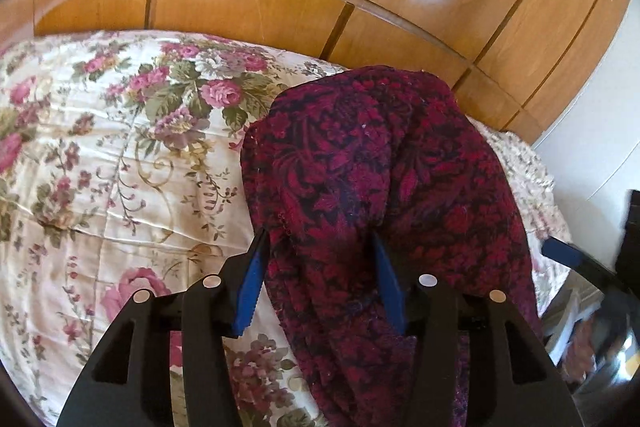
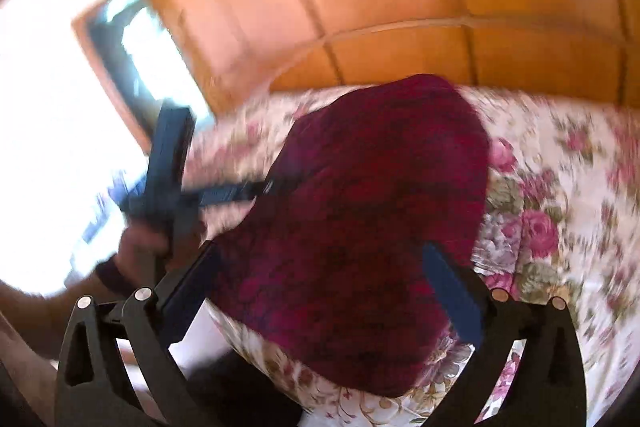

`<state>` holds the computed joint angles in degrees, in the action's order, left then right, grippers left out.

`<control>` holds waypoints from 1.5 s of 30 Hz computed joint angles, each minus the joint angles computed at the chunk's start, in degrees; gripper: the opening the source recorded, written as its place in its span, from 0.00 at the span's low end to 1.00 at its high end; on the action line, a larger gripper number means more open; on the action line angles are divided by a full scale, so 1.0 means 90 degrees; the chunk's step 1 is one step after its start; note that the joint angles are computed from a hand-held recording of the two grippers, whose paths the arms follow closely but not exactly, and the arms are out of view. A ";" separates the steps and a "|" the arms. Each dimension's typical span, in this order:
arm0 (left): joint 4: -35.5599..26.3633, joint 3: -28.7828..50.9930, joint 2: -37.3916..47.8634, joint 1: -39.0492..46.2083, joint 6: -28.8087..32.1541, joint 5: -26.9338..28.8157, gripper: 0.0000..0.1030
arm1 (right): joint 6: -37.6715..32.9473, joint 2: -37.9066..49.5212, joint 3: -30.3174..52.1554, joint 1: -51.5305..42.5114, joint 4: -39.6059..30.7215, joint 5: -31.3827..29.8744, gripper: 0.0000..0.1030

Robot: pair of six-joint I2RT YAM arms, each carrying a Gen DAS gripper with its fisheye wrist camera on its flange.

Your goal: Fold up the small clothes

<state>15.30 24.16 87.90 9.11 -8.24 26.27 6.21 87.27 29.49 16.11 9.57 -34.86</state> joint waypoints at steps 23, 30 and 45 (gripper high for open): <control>0.1818 0.0515 0.2755 0.1289 -0.0535 0.3492 0.59 | 0.0580 0.4191 0.2813 -0.0959 -0.0226 -0.2783 0.84; 0.3328 0.0491 0.2967 0.0643 -0.2048 0.3896 0.58 | 0.0520 0.2712 0.1444 -0.1359 0.0195 -0.3075 0.76; 0.0061 0.6323 0.4276 -0.3433 -0.2375 0.1865 0.57 | -0.2458 0.1699 0.1894 -0.6159 -0.2746 -0.3645 0.74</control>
